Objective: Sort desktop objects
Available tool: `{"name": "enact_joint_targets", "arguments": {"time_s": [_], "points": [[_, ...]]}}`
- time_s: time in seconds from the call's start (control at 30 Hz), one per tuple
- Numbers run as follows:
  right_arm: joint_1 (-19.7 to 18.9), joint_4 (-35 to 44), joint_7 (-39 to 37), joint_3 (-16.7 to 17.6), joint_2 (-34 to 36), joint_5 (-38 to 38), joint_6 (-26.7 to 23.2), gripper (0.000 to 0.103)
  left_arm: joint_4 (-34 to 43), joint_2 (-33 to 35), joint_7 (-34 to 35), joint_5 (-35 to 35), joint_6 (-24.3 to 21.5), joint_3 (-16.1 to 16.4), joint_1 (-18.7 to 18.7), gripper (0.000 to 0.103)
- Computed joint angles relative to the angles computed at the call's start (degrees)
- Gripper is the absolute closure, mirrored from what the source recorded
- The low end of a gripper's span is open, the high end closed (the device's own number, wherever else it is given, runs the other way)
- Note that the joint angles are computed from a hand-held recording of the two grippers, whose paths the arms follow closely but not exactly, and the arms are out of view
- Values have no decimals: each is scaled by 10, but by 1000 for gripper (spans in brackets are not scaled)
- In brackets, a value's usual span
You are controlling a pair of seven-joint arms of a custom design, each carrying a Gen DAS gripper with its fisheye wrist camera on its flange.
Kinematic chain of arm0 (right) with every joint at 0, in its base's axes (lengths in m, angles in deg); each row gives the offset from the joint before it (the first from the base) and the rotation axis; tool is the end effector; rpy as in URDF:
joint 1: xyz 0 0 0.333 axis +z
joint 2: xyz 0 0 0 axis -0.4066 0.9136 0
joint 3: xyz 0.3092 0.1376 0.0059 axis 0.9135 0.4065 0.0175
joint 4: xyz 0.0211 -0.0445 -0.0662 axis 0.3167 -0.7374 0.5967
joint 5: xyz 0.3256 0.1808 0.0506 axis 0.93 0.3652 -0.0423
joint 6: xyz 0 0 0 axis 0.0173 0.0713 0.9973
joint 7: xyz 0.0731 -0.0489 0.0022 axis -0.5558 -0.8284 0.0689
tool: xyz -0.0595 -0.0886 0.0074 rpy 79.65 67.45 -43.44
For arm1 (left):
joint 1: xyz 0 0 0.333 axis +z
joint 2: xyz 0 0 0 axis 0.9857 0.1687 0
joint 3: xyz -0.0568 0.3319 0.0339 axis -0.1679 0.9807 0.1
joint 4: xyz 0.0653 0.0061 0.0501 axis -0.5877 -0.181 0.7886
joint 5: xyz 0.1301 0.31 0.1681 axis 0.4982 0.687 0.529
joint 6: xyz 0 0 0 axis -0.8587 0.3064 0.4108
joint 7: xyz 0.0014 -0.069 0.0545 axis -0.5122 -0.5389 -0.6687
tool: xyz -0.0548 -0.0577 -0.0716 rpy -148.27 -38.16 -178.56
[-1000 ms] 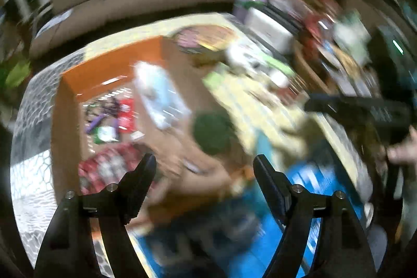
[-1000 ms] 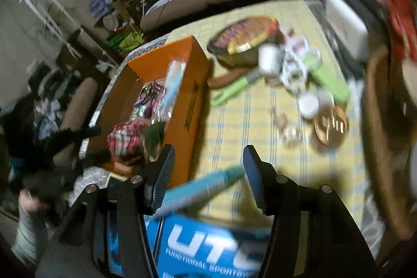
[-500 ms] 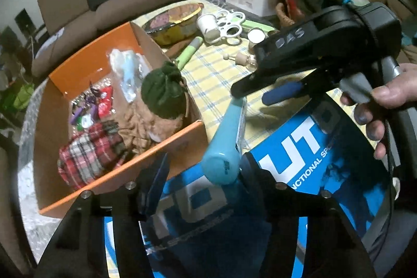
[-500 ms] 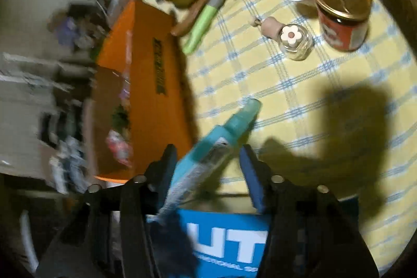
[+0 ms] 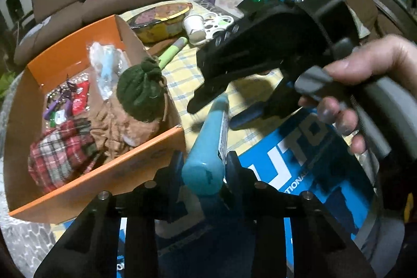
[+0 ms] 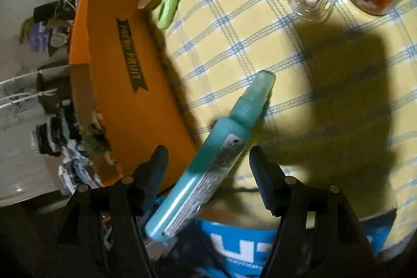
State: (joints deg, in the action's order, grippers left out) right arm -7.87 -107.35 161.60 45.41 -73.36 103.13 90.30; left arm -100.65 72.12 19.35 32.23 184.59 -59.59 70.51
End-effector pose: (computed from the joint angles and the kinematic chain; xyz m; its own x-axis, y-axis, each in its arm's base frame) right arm 0.5381 0.2735 0.3821 -0.1604 -0.7863 -0.5966 -0.9750 0.0318 0.2201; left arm 0.4301 -0.1226 0.4217 -0.1502 -0.9847 0.0884 -0.8269 0.0761 -0.5572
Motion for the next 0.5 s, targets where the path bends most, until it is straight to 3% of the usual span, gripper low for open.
{"name": "enact_joint_targets", "arguments": {"time_s": [0.03, 0.13, 0.3, 0.4, 0.5], "points": [[-1, -2, -2, 1, 2, 6, 4, 64, 1, 2, 20, -22, 0, 16, -20, 71], [-1, -23, -49, 8, -11, 45, 48, 69, 7, 6, 84, -106, -4, 57, -71, 73], [-11, -62, -134, 7, -58, 145, 74, 75, 11, 4, 163, -211, 2, 77, -108, 72], [-15, -88, -202, -2, -96, 236, 78, 75, 11, -2, 184, -240, 10, 68, -104, 72], [-9, -102, -247, -15, -118, 289, 81, 75, 13, -16, 217, -283, 20, 82, -125, 71]]}}
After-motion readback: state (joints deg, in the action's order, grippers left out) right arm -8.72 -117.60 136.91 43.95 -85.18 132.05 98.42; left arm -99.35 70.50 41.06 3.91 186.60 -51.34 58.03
